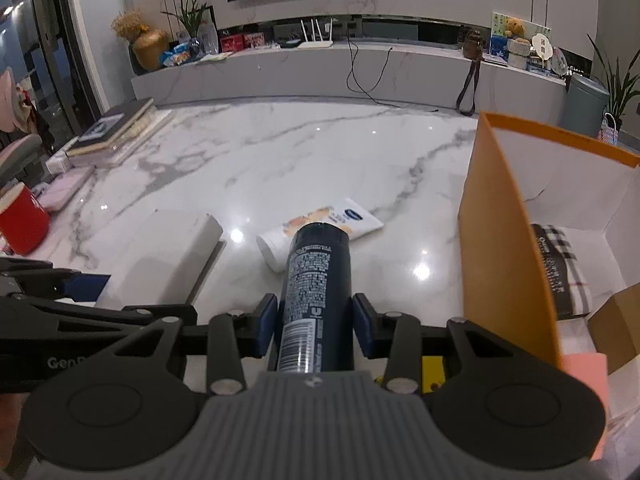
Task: Organize rigid objects
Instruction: 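Lift and carry the white box and black spray can toward the orange box, then lower the white box and spray can into the orange box with both grippers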
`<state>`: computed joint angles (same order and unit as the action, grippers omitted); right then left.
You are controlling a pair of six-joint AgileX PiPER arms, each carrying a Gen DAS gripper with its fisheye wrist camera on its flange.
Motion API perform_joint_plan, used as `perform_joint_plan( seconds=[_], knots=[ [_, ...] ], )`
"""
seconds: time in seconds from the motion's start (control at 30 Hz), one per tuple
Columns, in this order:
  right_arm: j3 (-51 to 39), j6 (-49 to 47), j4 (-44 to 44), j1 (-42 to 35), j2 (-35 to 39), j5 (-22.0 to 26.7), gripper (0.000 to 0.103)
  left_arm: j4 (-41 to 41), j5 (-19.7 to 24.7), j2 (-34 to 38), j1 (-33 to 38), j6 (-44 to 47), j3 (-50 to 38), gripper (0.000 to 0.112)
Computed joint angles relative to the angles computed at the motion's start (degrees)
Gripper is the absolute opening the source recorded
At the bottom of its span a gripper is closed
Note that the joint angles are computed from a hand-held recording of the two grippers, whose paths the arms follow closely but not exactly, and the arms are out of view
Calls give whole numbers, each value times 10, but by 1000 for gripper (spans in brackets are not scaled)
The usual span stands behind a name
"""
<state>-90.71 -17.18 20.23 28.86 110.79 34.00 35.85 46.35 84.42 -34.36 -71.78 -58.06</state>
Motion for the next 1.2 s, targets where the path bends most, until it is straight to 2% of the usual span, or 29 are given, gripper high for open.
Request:
perform_joint_plan(
  seconds=[0.2,0.5,0.67,0.8,1.07,1.2],
  knots=[
    [18,-12,6,-8,-43,-3,41,18,54,-12,-33,-17,-41,68],
    [0,-64,33,-54,-90,38,41,9,100,1,-63,15,-141,69],
    [-43,-105,60,-105,-96,94,41,-22,108,35,-68,57,-223,69],
    [-100,-121,60,-148,-80,156,41,-73,95,76,-55,108,-294,69],
    [-255,-144,12,-217,-13,269,40,-169,110,214,-39,214,-491,69],
    [-322,-153,-12,-241,25,298,40,-225,117,289,-32,248,-591,69]
  ],
)
